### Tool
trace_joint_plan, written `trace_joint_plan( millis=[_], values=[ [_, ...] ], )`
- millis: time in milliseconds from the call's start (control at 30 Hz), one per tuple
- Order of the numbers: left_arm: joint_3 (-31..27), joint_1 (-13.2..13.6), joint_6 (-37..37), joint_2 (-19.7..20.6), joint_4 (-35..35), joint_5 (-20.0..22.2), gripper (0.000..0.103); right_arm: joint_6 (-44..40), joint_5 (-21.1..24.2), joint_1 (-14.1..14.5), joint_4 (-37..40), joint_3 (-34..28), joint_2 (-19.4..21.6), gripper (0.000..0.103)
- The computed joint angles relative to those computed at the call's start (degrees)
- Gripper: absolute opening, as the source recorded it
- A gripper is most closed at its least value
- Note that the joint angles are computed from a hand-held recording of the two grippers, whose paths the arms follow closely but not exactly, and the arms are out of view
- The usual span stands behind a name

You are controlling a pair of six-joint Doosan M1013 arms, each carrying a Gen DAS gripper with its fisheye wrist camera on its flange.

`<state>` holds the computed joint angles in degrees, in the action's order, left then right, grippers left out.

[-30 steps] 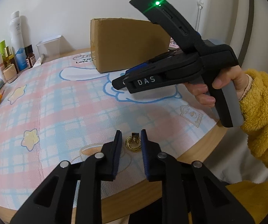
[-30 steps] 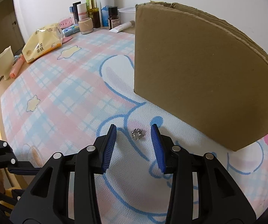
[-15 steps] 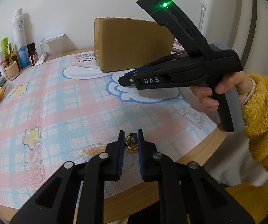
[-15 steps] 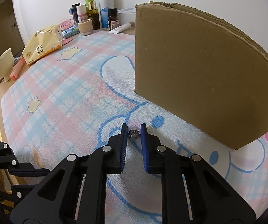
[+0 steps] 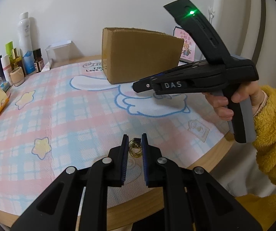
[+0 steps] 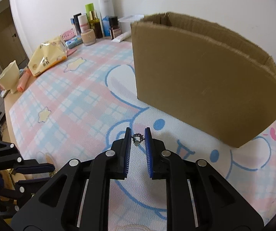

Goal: Organize jewelry
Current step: 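Carry the silver charm and gold pendant into the box and open both grippers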

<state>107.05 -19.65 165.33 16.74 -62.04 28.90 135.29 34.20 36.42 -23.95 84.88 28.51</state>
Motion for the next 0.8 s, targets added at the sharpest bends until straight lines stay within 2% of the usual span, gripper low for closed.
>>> trace_joint_plan(
  millis=[500,800],
  values=[
    [-3.79,-0.85,0.07,0.7,-0.73,0.35,0.013,10.14,-1.78,0.9,-11.0,3.43,-5.16,0.013],
    [-7.93,-2.94,-3.53,1.2,3.68,-1.67,0.013,20.27,-0.34,1.02,-20.41,5.68,-8.38,0.013]
  ],
)
